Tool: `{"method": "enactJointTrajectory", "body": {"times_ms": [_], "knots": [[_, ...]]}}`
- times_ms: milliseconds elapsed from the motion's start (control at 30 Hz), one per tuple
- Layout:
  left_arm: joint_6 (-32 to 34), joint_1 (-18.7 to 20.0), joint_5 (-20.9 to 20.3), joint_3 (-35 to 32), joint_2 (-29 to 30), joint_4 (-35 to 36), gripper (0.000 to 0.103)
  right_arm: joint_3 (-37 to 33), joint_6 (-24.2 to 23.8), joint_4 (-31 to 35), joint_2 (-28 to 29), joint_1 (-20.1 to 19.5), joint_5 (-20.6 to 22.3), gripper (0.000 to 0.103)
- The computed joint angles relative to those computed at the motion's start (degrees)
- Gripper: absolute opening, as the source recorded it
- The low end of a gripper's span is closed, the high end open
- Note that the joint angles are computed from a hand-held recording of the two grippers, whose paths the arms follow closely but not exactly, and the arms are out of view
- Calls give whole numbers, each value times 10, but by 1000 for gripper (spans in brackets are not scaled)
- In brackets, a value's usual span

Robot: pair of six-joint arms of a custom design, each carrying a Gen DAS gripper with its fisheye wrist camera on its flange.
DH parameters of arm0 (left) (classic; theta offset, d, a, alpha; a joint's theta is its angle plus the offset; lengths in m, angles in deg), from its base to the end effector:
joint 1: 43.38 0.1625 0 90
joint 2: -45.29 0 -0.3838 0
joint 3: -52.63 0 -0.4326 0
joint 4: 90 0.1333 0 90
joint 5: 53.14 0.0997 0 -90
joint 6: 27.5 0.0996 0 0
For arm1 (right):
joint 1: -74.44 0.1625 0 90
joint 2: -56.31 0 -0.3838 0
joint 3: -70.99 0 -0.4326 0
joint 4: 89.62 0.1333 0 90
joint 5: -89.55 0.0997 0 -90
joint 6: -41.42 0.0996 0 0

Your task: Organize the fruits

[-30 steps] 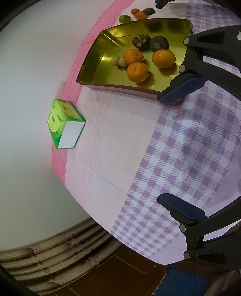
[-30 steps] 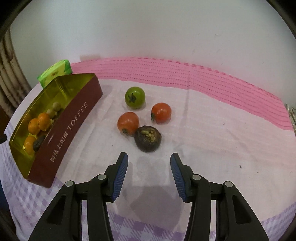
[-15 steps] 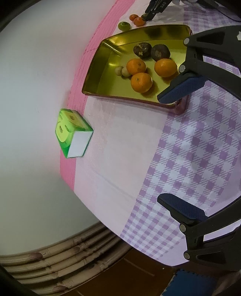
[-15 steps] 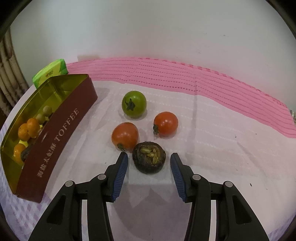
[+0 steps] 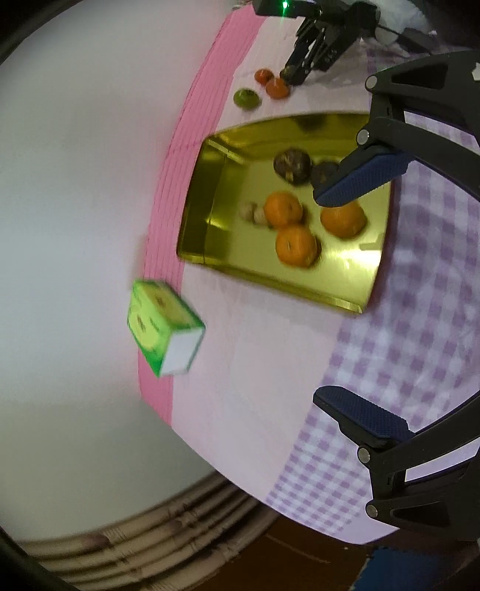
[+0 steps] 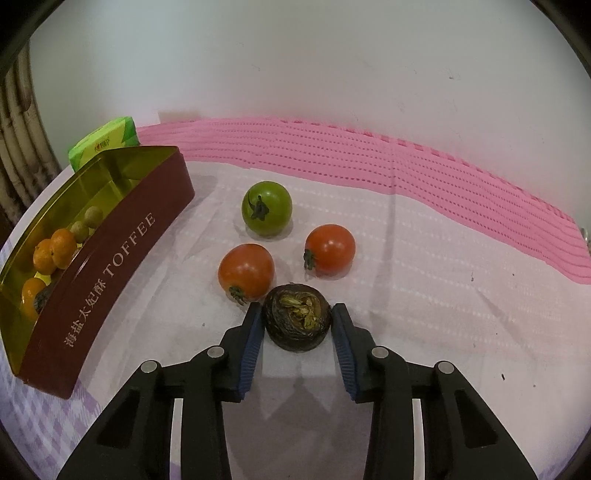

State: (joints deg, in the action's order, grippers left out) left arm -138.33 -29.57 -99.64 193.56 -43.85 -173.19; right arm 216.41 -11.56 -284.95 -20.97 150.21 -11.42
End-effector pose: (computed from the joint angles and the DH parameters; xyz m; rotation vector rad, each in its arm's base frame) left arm -0.2078 -0.2590 0.0836 -0.1694 2.0604 -0.8726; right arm 0.0164 -0.4004 0.1178 0.7734 -2.4494 0.5829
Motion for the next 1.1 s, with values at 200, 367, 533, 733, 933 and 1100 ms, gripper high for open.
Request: {"method": "enactJointTrajectory", "body": {"times_ms": [200,367,533,733,933,1100], "knots": [[98,25,23,-36,81,-115,96,5,-6,5,-24,-23,12,38],[188,50,34,-64,144,-218,96,-4,-10,20,-55,-55,13,38],[265,69,45,-94,209,-312,92,-24,-15,18,-63,-81,5,38],[333,87,41,-133,281,-386,90,-48,-19,19,-69,-110,13,38],[373,102,35,-162,326,-419,83,-55,-28,19,-75,-129,29,38],[401,114,33,-185,361,-438,77,-56,-26,36,-84,-136,39,38]]}}
